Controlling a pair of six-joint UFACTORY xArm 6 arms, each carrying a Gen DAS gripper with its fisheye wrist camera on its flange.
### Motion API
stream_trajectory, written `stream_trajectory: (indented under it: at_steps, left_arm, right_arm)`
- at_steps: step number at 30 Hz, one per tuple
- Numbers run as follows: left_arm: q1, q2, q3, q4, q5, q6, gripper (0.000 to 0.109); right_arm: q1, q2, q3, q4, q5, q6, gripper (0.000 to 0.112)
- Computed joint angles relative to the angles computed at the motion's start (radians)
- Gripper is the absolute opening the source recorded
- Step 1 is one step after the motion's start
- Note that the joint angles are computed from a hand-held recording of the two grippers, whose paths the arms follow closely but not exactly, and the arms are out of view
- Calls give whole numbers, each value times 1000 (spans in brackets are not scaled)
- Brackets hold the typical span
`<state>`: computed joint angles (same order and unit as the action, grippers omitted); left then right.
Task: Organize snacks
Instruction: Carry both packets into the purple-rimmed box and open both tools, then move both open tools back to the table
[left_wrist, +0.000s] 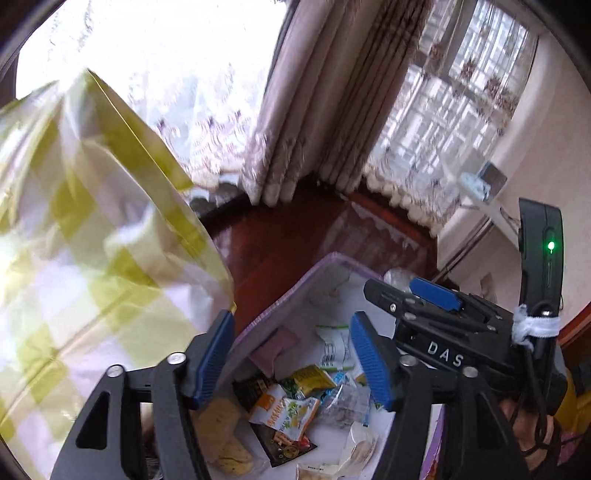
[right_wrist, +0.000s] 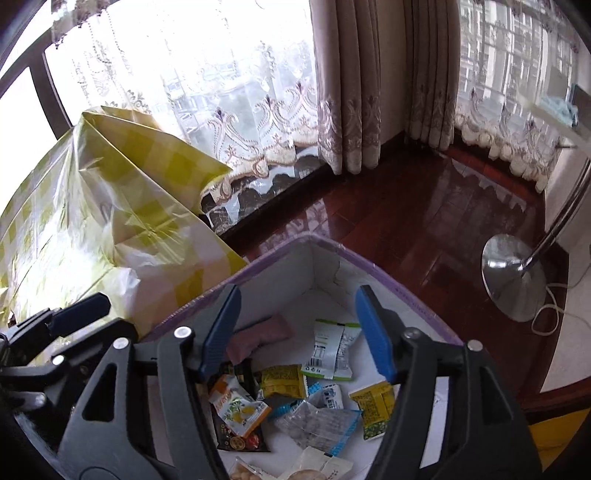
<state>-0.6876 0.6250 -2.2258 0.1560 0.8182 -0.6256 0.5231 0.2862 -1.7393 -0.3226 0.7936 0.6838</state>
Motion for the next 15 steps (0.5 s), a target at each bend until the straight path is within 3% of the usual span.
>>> stream_trajectory:
  at_steps: [3, 6, 10, 12, 15]
  left_arm:
    - [-14, -101, 114, 203, -31, -136, 81]
    - [-49, -120, 74, 444, 108, -290, 88]
    - [-56, -261, 242, 672, 117, -430, 89]
    - [-37, -355, 366, 746, 63, -520, 89]
    - [19, -522, 585, 859, -93, -698, 89]
  right_arm:
    - [24, -4, -21, -72, -8, 31, 81]
    - [57, 4, -66, -188, 6, 95, 87]
    - [101, 19, -123, -302, 4, 170, 91]
    - [124, 33, -161, -346, 14, 190, 94]
    - [165, 54, -208, -434, 12, 206, 97]
